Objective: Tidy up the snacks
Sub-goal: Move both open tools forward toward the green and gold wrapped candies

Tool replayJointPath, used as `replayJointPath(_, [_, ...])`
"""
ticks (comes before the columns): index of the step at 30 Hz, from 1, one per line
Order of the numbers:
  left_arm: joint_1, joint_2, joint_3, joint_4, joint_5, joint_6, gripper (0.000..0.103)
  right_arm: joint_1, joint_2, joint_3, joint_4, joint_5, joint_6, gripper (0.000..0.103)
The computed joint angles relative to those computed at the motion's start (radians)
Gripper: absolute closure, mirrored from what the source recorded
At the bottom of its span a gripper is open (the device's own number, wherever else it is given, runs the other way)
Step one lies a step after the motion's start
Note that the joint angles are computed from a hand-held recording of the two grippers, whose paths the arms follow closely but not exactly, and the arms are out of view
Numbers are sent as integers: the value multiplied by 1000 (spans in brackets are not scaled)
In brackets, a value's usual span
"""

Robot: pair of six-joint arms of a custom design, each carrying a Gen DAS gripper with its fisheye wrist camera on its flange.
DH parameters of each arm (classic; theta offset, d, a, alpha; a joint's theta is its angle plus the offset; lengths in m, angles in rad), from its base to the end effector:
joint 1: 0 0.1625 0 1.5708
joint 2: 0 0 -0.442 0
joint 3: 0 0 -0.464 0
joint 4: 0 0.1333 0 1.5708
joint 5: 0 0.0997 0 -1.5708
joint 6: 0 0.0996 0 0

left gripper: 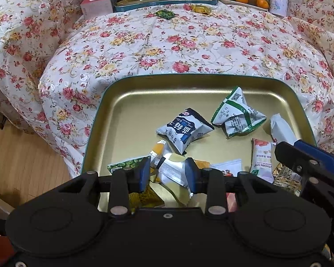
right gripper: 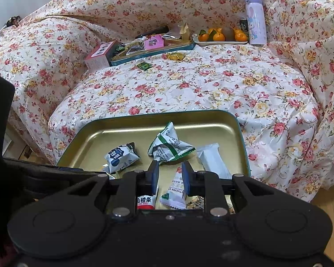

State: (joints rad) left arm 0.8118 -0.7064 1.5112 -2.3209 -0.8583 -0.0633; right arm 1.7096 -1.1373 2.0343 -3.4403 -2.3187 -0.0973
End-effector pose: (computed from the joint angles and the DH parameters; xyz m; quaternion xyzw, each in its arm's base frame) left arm -0.3745 -0.6831 0.0343 0.3283 0.8775 -0.1158 0.3298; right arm 0.1468 -0.5769 0.2423 -0.0726 -0.8374 0.4416 0.3139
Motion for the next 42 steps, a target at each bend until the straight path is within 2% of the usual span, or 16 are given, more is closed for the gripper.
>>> replayJointPath(11, [2,0,-4,28,-2,-17,60,-1,0,-1,21,-2,-4,71])
replayJointPath(13, [3,-1,-5,34,-5,-22,60,-1,-1,-3,33,-1,-4,66])
replayJointPath(17, [9,-2,-20,68,-26,-32,60,-2,-3,-7,56,2,-4,64])
replayJointPath(19, [12,-1,-34,94,-40,-33,60,-3,-7,-11,70,6,-4,60])
replayJointPath(30, [17,12,-117,173,-79,62,59,-10,-42,-51,184,38,-53,49])
replayJointPath(33, [22,34,-178,259,-92,64,59,-14,-50,-71,245,50,-66,49])
replayJointPath(36, [30,63,-257,371,-123,46,59,-28,-70,-97,356,88,-36,49])
replayJointPath(39, [28,85,-302,408,-103,54,59,-40,-85,-135,471,130,10,49])
replayJointPath(42, [27,110,-349,431,-87,63,59,-40,-82,-178,542,134,23,49])
